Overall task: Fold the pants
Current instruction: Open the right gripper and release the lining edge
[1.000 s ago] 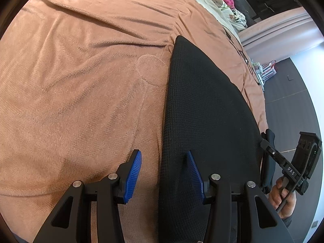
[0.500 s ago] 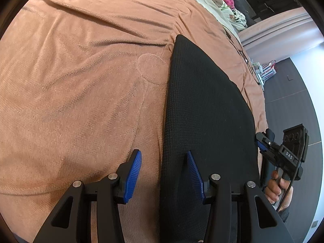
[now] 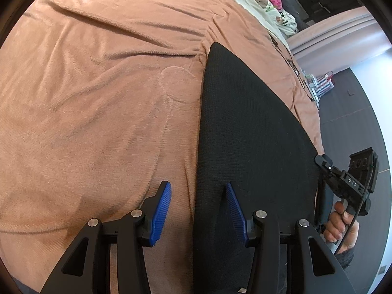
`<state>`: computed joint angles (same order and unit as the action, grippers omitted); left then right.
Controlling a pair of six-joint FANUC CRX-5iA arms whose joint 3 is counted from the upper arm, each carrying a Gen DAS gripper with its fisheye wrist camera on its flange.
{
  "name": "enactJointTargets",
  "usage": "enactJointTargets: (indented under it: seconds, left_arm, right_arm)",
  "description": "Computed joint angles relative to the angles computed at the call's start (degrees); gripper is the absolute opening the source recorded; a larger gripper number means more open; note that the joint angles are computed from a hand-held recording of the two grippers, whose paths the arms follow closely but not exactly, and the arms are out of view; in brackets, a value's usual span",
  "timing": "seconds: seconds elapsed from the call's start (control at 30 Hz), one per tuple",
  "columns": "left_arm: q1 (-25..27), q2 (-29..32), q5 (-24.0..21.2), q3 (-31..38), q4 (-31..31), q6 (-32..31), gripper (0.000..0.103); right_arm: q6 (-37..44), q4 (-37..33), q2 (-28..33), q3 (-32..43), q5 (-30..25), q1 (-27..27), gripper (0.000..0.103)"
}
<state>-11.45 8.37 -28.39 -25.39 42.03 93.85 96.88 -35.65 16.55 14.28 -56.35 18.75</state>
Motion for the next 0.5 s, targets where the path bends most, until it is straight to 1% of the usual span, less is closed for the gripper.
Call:
enactJointTargets:
  seconds: [0.13, 0.2, 0.27, 0.37, 0.5]
  left_arm:
    - [-0.2, -0.1, 0.5, -0.5, 1.3, -1.2, 0.049]
    - [-0.4, -0.2, 0.7, -0.9, 2.5, -2.3, 0.049]
    - [-0.6, 0.2, 0.6, -1.2, 3.8, -3.3, 0.049]
    - [-1.2, 0.5, 0.6, -2.0, 6.6, -5.3, 0.049]
    - [-1.5, -0.1, 0.3, -2.9, 7.9, -6.4, 0.048]
  right_arm:
    - [-2.1, 2.9, -1.9, -2.1, 1.8, 0.6, 0.0]
    - [-2.8, 3.2, -2.7, -2.9, 1.9, 0.5, 0.0]
    - [-2.2, 2.4, -2.5, -2.7, 0.2, 0.0, 0.0]
    - [-3.8, 4.2, -1.3, -2.5, -0.8, 1.0, 0.0]
    - [-5.4, 5.9, -1.0, -3.4, 0.4, 2.2, 0.0]
